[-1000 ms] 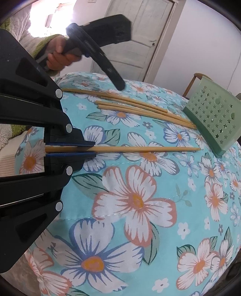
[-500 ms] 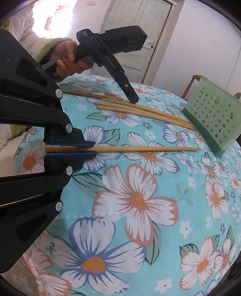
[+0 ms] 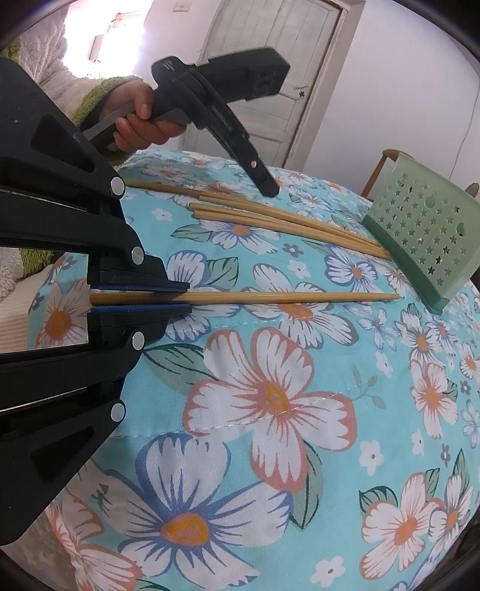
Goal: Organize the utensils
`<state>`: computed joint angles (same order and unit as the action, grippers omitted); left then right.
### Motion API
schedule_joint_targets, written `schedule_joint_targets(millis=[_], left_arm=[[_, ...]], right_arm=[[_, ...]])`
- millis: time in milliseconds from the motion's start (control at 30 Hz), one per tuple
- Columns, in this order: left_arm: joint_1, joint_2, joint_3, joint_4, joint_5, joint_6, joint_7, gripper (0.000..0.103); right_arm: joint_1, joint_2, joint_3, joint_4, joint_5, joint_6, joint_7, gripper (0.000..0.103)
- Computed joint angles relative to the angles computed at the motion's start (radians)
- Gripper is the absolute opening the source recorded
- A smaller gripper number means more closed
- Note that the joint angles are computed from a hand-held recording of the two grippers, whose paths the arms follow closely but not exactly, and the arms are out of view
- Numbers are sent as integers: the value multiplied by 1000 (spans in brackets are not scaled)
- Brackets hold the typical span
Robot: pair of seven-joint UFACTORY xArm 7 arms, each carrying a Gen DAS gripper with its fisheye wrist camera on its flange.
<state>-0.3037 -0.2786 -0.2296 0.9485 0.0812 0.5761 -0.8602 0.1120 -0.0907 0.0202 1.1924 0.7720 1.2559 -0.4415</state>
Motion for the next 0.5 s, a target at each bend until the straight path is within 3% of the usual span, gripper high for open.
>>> schedule_joint_targets(millis=[100, 267, 333, 400, 500], left_arm=[[-49, -14, 65, -71, -185, -94, 68, 5], [-201, -35, 208, -174, -635, -263, 288, 7], [-239, -39, 238, -189, -763, -294, 364, 7], [-253, -41, 242, -198, -845, -318, 416, 7], [-228, -41, 210, -200, -856, -328, 422, 7]], right_arm=[[-1, 2, -1, 0, 3, 1, 1, 4], [-1, 4, 1, 3, 1, 2, 4, 4], [-1, 3, 1, 1, 3, 0, 5, 4], [-1, 6, 1, 2, 6, 1, 5, 4], [-3, 8, 0, 2, 8, 3, 5, 4]])
